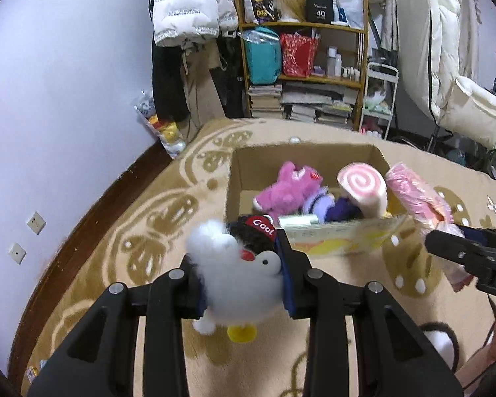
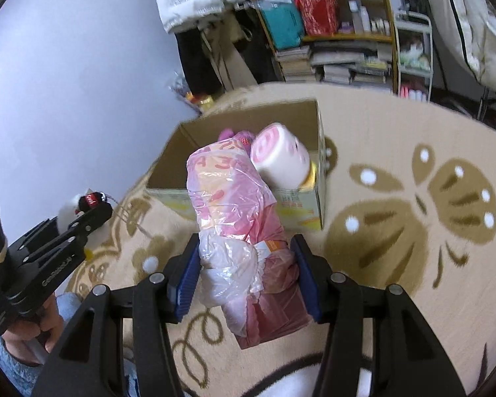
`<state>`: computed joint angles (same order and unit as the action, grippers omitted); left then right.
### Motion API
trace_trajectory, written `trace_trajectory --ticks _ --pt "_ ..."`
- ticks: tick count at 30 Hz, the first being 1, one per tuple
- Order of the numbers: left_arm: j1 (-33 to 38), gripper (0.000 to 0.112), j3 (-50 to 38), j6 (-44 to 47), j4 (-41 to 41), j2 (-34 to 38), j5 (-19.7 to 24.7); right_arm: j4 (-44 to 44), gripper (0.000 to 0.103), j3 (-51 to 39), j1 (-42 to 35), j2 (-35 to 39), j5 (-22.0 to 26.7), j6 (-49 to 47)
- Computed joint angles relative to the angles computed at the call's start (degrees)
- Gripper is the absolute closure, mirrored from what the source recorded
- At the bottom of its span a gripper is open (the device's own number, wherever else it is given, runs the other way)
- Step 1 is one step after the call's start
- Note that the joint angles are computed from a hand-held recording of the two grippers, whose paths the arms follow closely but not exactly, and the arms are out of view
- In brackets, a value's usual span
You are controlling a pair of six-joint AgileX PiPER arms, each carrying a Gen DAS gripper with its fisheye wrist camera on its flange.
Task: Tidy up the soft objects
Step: 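Lift and carry the penguin with left gripper while right gripper carries the pink bundle over the box, then open left gripper to drop the penguin while right gripper releases the pink bundle into the box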
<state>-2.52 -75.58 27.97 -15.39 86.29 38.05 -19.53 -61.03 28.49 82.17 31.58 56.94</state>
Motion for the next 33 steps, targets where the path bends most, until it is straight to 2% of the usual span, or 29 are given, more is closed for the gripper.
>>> trace_trajectory --ticks 4,7,11,14,21,24,28,31,33 --pt "0.3 0.080 -4.5 0.5 -1.1 3.6 0.4 -1.7 0.047 -2.9 -0.3 0.8 0.3 0.1" --pt "-0.9 0.080 -7.4 -1.1 1.4 6.3 -0.7 -1.6 0.047 -4.5 -1.7 2.5 -1.2 -1.7" --pt "-2.1 0.080 -13.4 -2.6 3.2 10.9 0.1 -1.9 0.047 -7.0 -2.9 6.0 -2.5 -3.2" --pt "-2.3 0.080 -18.8 -1.7 2.0 14.1 3.2 -1.3 0.047 -8.7 -3.8 7.9 -3.2 -5.2" --pt "-2.5 0.079 -29.2 -2.9 1.1 21.1 6.4 5.0 0.047 -14.0 -7.2 13.1 -4.9 -14.4" --pt "-2.4 0.079 -33.6 -3.0 0.1 24.4 9.1 5.9 0.047 -16.3 -7.9 15.5 -4.6 -16.1" --pt "-3.7 0.077 -34.5 -4.0 3.0 26.5 7.6 7.8 0.047 -18.8 -8.7 18.6 -4.1 -18.7" --pt "-3.8 0.077 -36.8 -3.8 2.2 29.0 10.1 8.1 0.046 -20.5 -8.8 20.7 -3.2 -19.3" --pt "-4.8 0.077 -36.8 -5.5 5.4 29.8 9.6 8.8 0.046 -21.3 -9.0 21.8 -3.1 -20.0"
